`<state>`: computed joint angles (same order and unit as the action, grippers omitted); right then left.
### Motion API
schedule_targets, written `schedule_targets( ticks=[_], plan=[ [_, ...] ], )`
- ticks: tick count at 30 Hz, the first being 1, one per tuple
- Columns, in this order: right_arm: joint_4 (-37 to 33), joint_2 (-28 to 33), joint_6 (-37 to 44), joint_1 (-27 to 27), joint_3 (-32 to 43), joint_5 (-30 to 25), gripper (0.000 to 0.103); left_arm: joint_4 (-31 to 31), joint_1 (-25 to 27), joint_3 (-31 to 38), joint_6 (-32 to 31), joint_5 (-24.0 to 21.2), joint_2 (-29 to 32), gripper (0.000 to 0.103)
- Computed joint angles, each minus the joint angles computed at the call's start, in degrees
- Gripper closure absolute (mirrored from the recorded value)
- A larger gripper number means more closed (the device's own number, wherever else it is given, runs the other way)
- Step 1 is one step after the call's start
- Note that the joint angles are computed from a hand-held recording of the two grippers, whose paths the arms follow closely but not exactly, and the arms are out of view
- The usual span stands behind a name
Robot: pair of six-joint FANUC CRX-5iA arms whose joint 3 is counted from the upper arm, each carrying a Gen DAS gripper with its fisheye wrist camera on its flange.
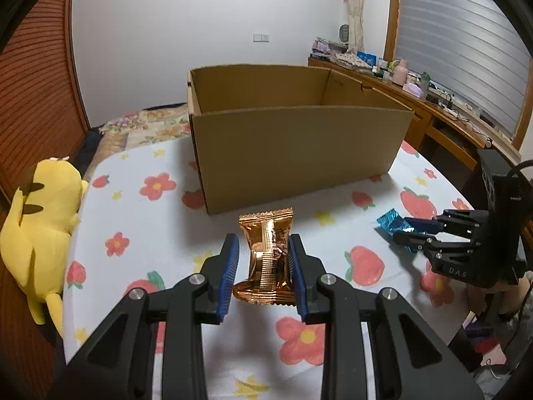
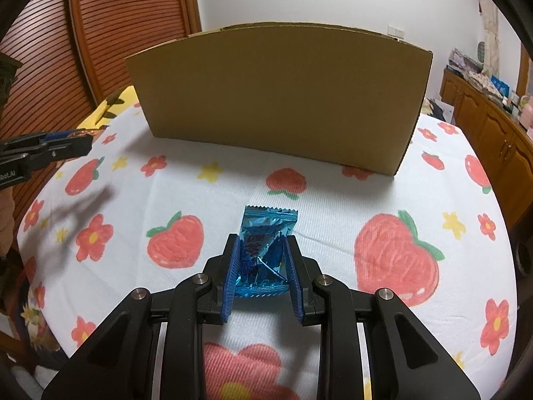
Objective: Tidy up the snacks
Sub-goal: 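Lift and carry both candies over the cardboard box with both grippers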
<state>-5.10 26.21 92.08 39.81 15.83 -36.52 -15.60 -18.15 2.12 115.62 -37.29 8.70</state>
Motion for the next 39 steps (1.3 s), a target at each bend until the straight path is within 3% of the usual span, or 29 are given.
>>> schedule_targets(
  ticks=[14, 21, 31, 39],
  plan=[
    [-1.97, -0.54, 1.13, -0.48, -0.01, 0.67, 0.078, -4.33, -1.50, 2.14, 4.25, 0.30, -0.45, 0.075],
    [-3.77, -2.14, 3.72, -1.17, 1.10, 1.24, 0.078, -4.76, -0.77, 3.47, 5.59, 2.82, -0.30, 0.075],
    [-6.92, -2.32, 9.80, -2.83, 7.13, 2.43, 0.077, -3.31, 1.41, 7.77, 4.02, 4.78, 2.61, 0.075],
    [-9.54, 2.06, 13.45, -4.50, 15.61, 1.06, 0.077, -2.43, 2.77, 13.70, 1.83, 4.51, 7.13, 0.075]
  ],
)
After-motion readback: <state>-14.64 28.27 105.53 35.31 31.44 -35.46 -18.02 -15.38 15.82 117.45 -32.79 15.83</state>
